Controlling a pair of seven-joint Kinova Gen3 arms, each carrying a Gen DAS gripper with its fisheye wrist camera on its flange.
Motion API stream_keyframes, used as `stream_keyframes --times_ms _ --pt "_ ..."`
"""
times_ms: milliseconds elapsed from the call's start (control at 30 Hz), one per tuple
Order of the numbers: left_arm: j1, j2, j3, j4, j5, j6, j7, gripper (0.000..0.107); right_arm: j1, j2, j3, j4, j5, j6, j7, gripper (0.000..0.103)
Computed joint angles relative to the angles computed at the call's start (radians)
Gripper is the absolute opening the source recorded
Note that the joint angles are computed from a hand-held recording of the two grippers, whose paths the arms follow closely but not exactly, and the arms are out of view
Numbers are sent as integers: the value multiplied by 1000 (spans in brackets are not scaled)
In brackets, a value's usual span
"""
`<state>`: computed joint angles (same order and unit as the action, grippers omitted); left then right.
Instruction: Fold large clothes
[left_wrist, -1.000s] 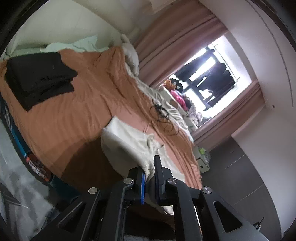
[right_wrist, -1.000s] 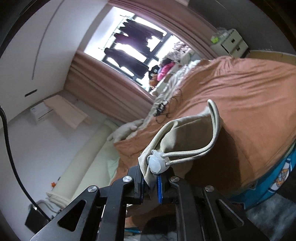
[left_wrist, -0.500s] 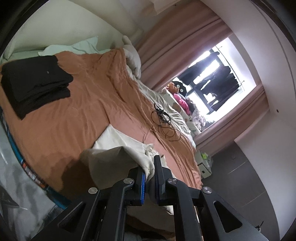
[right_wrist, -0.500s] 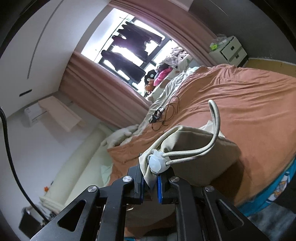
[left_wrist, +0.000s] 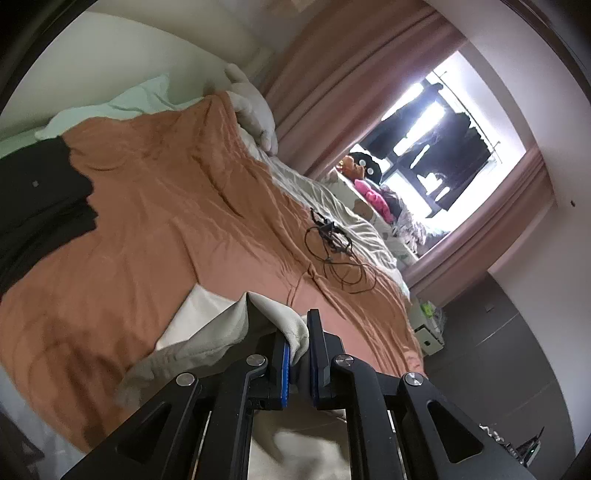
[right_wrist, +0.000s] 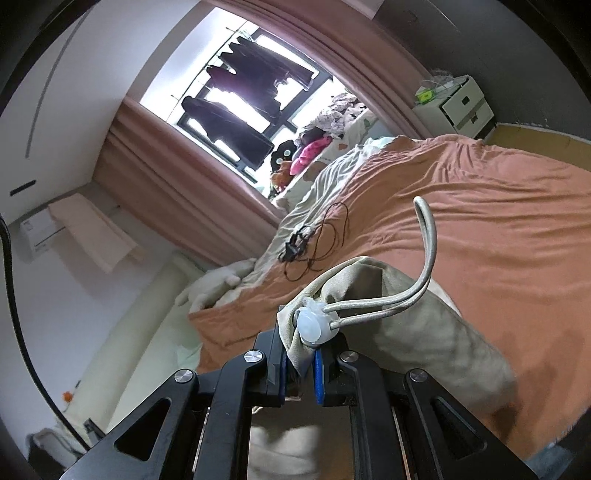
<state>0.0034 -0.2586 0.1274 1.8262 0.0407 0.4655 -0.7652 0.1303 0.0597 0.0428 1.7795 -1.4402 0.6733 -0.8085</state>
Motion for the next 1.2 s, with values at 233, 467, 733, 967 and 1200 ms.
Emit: stream_keyframes --times_ms 233,467,733,967,1200 --pt "25 202 -61 -118 38 -18 -103 8 -33 158 -67 -160 116 -117 -94 11" --pt "5 375 -80 -200 164 -27 -266 8 -43 308 -119 -284 259 -182 -218 11" --pt "-23 533 -64 -275 210 -16 -316 12 -120 415 -85 -394 499 -213 -442 23" --pt "23 526 -110 -226 196 -142 -304 79 -90 403 -182 -369 629 -330 -491 92" --pt "66 566 -97 -298 56 6 -292 80 -262 442 -18 -498 898 -129 -676 92"
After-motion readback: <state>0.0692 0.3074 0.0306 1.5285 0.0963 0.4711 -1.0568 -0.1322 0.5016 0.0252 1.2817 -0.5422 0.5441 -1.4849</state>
